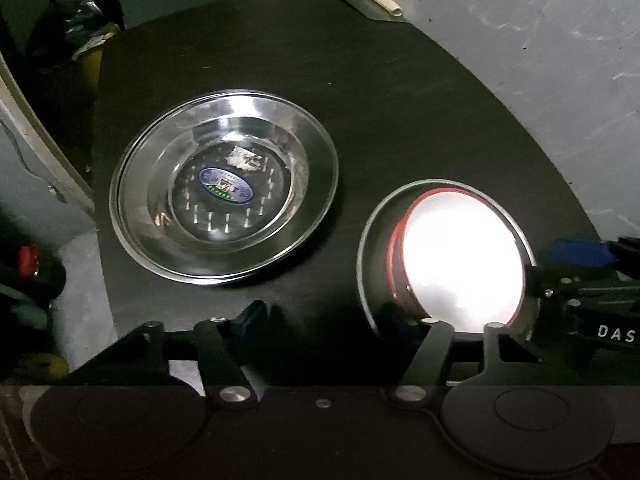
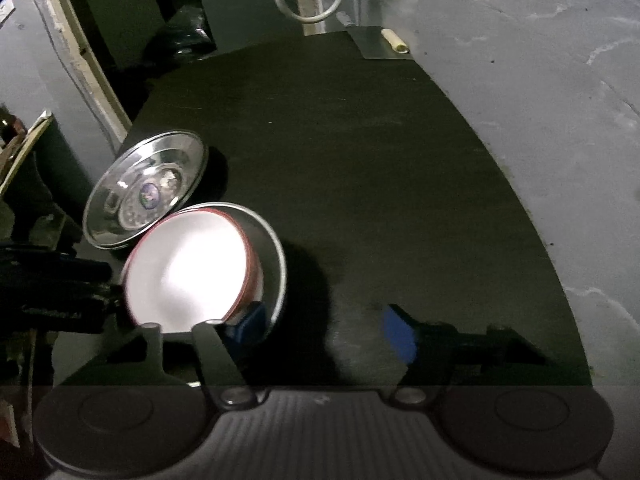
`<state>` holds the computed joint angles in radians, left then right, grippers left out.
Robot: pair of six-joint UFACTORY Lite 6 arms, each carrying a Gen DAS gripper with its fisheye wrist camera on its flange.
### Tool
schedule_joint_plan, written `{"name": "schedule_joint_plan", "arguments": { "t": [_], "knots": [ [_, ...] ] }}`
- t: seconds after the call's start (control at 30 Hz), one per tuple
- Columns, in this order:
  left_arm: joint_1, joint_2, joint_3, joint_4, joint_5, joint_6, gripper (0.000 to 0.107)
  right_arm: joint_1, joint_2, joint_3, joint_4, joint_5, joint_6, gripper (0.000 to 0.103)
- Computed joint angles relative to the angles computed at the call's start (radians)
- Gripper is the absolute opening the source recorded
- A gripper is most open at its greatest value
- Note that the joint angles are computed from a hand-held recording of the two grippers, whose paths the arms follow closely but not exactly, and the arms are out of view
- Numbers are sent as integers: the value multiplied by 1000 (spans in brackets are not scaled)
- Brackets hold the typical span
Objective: Organize plates and bowls
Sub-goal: 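Close both tools on the steel bowl rim holding the white bowls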
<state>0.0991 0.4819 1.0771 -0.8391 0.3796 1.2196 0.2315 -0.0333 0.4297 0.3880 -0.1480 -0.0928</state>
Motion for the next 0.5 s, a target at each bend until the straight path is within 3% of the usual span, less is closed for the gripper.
{"name": "schedule_joint_plan", "arguments": {
  "t": [0.1, 0.4, 0.5],
  "knots": [
    [3, -7, -1, -18, 30, 27, 49, -3, -10, -1, -170, 12, 155, 54],
    [-2, -15, -1, -31, 60, 67, 33, 3, -21, -7, -378, 12, 352, 37],
    [-2, -14, 1, -34, 67, 82, 28, 15, -18, -2, -356, 10, 323, 31]
  ]
}}
